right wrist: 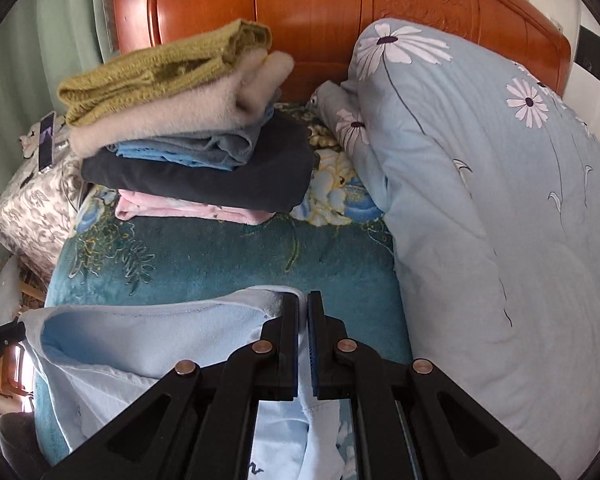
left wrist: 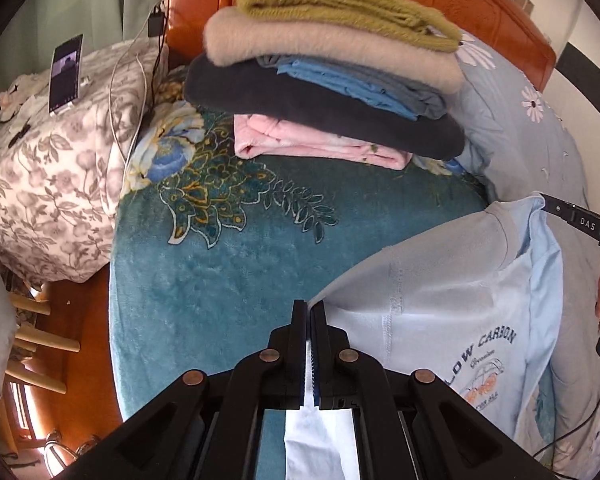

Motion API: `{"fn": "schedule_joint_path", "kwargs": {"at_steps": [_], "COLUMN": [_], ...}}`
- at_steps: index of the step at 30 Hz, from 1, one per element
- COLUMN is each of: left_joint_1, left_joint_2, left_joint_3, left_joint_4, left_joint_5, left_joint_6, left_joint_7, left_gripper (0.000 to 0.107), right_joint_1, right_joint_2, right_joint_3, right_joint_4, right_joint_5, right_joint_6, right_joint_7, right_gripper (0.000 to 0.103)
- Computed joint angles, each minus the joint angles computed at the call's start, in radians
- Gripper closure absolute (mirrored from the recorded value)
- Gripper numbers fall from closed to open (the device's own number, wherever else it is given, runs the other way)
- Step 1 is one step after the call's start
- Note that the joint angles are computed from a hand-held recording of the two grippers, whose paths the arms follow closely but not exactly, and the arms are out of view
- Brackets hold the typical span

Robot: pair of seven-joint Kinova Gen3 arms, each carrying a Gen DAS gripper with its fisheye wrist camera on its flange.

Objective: Fold clothes
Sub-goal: 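Lay the shirt flat on the teal blanket and open both grippers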

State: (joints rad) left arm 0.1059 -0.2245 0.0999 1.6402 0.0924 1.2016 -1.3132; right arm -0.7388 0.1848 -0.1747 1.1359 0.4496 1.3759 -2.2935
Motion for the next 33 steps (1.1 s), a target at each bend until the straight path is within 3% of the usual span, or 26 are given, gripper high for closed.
{"fn": "schedule_joint_path", "kwargs": {"at_steps": [11, 16, 26, 28, 30, 33], "left_joint_1": [-0.048, -0.053, -0.039, -0.030, -0.022, -0.002], "left_joint_2": [0.104, 0.133, 0.128, 0.108, 0.079, 0.023], "left_joint_3": [-0.054, -0.048, -0.030, -0.013, 0.003, 0.043], "left_joint_4": [0.071, 0.094, 0.084, 0.081, 0.086, 0.113], "left_joint_5": [0.020, 0.006, -0.020, -0.055, -0.081, -0.123], "left_joint_6": [-0.044, -0.052, -0.038, -0.025, -0.019, -0.037], "left_joint_7": [-0.025, -0.032, -0.001, 0.039, 0.085, 0.159], "left_gripper": [0.105, 0.105, 0.102, 0.085, 0.071, 0.067], "right_joint_1": [0.003, -0.018, -0.006, -0.012, -0.023, -0.044], "right_joint_2": [0.249, 0.346, 0.334, 0.306, 0.256, 0.157], "right_joint_3": [0.073, 0.099, 0.111, 0.107, 0.101, 0.082], "right_joint_4": [-0.153, -0.228, -0.169, -0.143, -0.089, 0.019], "right_joint_5": [-0.105, -0.138, -0.175, -0.164, -0.141, -0.092], "right_joint_6": [0.045, 0.093, 0.057, 0.039, 0.001, -0.055], "right_joint_7": [0.103, 0.144, 0.161, 0.174, 0.179, 0.170], "right_gripper": [0.099, 0.099, 0.098, 0.092, 0.066, 0.058]}}
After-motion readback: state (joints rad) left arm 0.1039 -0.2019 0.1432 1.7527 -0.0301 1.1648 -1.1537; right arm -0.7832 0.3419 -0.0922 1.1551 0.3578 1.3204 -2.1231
